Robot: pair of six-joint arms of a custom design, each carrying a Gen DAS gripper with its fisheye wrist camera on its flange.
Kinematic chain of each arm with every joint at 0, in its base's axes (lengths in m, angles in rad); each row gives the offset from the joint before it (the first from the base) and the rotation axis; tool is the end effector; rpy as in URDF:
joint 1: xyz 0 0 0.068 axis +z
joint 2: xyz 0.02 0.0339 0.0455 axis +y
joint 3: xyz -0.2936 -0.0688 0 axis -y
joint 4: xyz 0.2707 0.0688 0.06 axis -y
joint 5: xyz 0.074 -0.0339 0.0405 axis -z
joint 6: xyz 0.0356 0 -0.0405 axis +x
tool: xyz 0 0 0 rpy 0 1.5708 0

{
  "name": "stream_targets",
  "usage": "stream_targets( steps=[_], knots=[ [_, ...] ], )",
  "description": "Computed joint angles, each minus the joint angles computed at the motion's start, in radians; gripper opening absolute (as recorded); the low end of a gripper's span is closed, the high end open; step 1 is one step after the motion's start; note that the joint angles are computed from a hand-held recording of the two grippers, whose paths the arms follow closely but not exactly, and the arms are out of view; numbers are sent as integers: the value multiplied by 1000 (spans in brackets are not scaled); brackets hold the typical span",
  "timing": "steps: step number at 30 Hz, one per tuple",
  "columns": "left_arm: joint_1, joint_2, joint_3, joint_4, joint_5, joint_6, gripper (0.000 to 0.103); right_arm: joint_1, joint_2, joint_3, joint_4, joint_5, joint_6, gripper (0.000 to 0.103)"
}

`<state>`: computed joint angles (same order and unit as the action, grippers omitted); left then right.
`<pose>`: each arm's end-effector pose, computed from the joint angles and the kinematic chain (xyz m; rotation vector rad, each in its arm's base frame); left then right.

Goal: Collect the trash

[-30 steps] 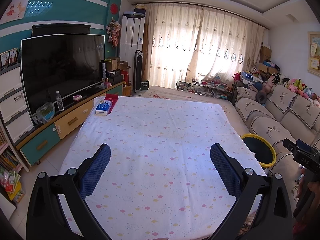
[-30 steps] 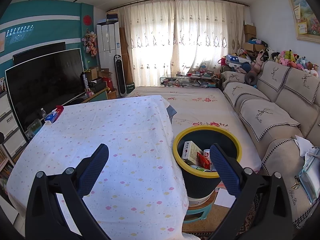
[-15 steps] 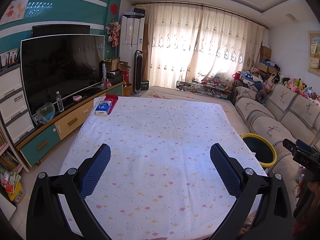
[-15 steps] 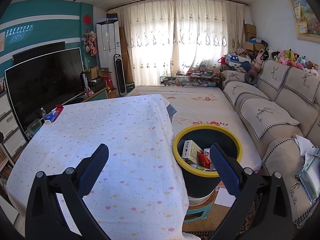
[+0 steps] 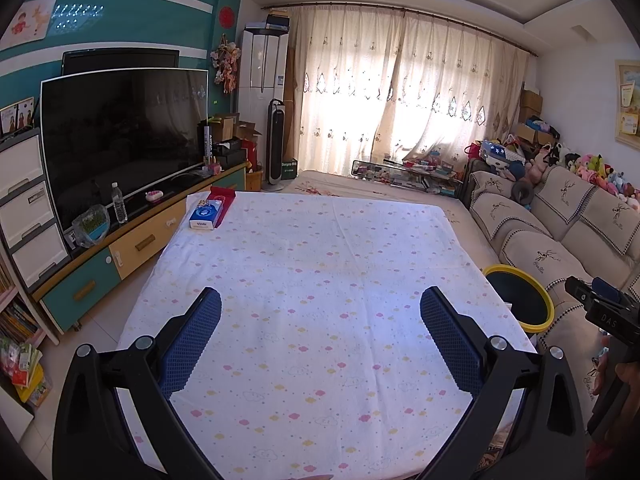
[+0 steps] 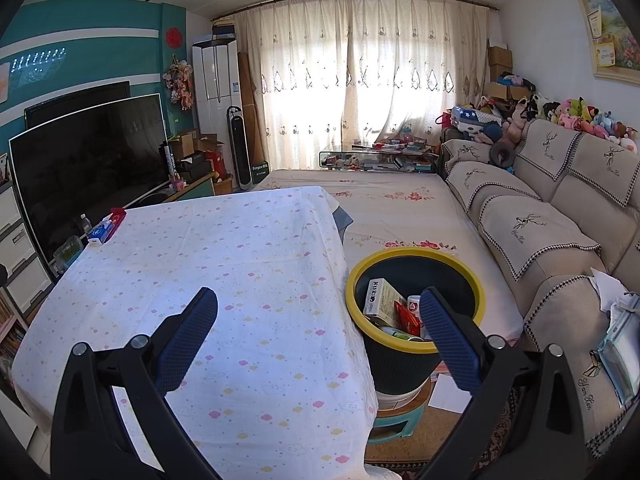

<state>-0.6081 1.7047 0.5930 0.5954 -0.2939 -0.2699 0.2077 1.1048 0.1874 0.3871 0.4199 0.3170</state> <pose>0.2742 -0.1783 0.1350 0.1720 2.0641 -0.2342 0.1910 0.0254 0.1435 0.3597 2.0211 -0.1166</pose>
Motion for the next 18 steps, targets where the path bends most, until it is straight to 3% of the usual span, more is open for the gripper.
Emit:
stream_targets(
  steps=[15,18],
  knots=[
    [32,44,11,28,64,3,98,-3,11,-2,8,-4,1,96],
    [50,64,-6,102,120,17,98,-5,46,-13,51,-10,4,96]
  ],
)
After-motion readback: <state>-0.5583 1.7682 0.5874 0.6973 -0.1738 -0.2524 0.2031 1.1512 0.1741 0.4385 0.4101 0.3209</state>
